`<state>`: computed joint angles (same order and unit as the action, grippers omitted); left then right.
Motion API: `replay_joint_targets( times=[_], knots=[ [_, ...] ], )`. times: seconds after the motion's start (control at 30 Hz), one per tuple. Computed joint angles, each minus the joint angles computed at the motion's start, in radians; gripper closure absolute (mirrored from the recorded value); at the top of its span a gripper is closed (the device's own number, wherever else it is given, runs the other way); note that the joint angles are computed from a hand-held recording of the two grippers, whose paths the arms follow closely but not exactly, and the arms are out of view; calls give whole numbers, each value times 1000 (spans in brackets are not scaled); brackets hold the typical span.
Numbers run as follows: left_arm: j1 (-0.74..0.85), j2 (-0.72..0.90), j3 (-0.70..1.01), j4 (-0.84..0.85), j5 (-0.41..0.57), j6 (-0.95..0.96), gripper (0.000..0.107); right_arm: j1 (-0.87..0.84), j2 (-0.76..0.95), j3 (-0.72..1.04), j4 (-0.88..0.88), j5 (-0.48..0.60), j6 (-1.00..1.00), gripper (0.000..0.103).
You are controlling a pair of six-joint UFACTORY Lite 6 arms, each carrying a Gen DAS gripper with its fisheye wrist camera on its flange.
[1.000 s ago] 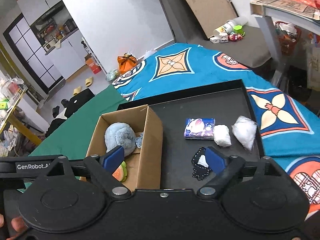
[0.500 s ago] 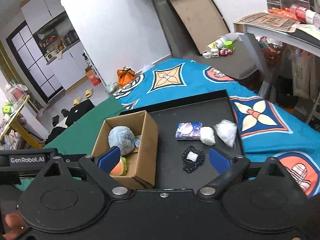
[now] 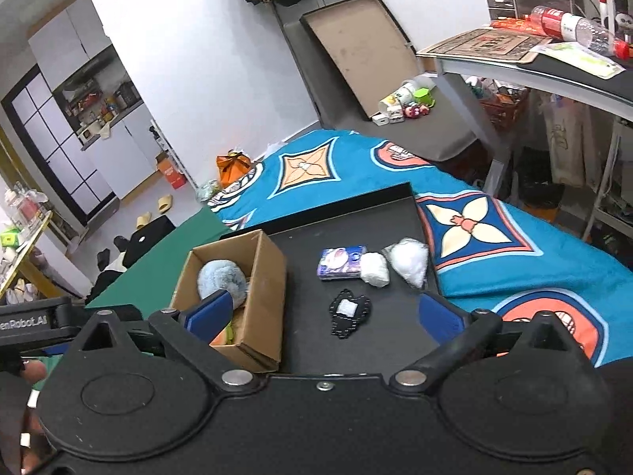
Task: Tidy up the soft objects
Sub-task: 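Move the left gripper to the black felt plush while the right gripper approaches the clear plastic bag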
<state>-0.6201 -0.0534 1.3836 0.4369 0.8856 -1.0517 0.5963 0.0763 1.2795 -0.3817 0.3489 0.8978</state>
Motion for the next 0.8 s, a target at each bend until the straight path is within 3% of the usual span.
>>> replay_joint_targets(
  times=[0.3, 0.6, 0.8],
  knots=[
    [-21, 64, 42, 30, -17, 8, 4, -46, 1, -43, 27, -34, -49, 0],
    [-30, 191, 156, 24, -7, 36, 4, -83, 31, -53, -116, -53, 44, 0],
    [-38, 279, 234, 47, 28, 12, 5, -145, 60, -48, 79, -88, -187, 0]
  ],
)
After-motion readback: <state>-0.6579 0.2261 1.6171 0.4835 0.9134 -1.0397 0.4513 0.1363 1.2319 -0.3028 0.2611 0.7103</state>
